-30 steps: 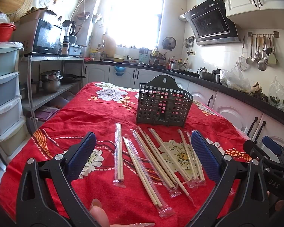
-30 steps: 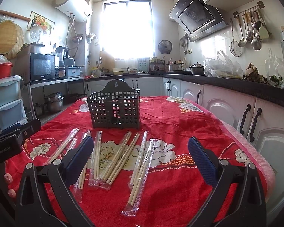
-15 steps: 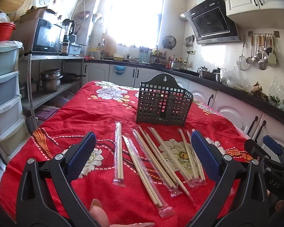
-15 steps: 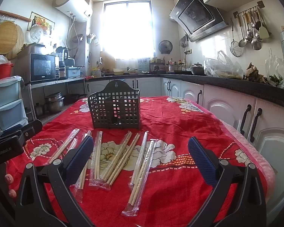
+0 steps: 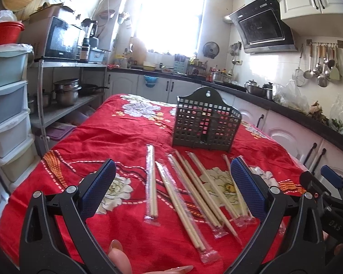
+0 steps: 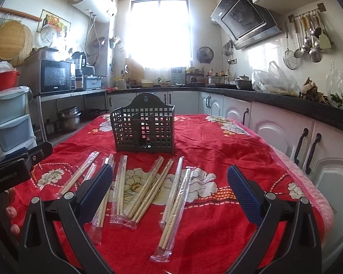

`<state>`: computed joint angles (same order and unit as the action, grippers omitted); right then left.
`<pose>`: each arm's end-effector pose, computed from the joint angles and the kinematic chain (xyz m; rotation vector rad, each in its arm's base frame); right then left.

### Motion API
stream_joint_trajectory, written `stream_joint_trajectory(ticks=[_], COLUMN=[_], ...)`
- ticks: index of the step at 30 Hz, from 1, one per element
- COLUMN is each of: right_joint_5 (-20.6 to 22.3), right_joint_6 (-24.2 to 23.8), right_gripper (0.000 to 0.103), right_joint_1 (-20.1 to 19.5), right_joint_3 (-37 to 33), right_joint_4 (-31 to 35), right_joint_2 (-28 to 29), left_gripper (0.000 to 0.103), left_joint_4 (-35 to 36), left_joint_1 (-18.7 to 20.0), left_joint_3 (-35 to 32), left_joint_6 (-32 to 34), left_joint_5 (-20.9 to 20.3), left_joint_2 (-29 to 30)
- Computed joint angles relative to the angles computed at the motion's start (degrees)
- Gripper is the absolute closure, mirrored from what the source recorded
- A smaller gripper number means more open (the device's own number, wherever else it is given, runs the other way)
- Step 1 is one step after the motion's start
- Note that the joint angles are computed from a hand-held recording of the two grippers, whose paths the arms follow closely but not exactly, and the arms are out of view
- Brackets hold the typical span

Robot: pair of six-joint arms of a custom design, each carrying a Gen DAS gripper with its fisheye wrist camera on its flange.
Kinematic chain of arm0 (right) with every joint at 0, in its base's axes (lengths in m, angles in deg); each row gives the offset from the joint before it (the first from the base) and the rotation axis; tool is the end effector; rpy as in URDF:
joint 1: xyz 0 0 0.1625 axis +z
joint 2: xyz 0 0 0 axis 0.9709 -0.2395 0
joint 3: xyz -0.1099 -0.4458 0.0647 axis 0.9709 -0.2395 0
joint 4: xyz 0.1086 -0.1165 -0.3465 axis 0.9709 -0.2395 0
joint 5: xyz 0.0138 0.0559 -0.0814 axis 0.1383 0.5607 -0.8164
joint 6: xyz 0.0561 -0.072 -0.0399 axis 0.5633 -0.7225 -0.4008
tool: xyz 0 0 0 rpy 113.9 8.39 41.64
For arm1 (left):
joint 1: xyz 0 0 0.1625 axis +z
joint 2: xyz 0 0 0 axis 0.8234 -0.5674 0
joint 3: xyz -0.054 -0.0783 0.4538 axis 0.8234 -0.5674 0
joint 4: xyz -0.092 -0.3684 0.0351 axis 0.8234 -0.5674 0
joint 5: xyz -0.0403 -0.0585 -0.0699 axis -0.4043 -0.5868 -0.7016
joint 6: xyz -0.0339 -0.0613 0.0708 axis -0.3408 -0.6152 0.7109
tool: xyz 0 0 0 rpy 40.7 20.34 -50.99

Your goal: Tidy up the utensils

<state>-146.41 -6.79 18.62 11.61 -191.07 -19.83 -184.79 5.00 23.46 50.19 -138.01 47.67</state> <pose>0.1669 -0.6551 0.1177 0.7014 -2.0200 1.4419 -0.1547 -0.6671 0.1378 0.5172 2.1226 -1.4945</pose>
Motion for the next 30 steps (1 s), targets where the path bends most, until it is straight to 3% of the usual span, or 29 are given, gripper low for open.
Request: stream_joint_trajectory(ticks=[5,18,23,30], right_joint_5=[-0.1,-0.5,-0.7,-3.1], right_joint_6=[-2.4,3.2,4.3,3.6], right_gripper=[0.006,0.006,0.006,0.006], right_joint_1=[0.6,2.0,2.5,3.2], right_joint_3=[-1.7,-10.8,-14.4,-21.0], right_joint_4=[3.5,25.5,30.5,37.2], right_joint_2=[0.4,-0.3,0.2,1.9], left_gripper=[0.01,0.01,0.01,0.01], left_joint_4=[1.2,3.3,5.0,14.4], left_joint_1=[0.5,2.1,2.2,2.3], left_joint_3=[-0.6,-4.0,-6.0,-10.1], left_joint_6=[-1.2,-2.3,-1.1,-1.0], left_joint_5=[1.0,3.6,3.5,3.2], left_joint_2=[-0.5,-2.0,-2.1,-2.4])
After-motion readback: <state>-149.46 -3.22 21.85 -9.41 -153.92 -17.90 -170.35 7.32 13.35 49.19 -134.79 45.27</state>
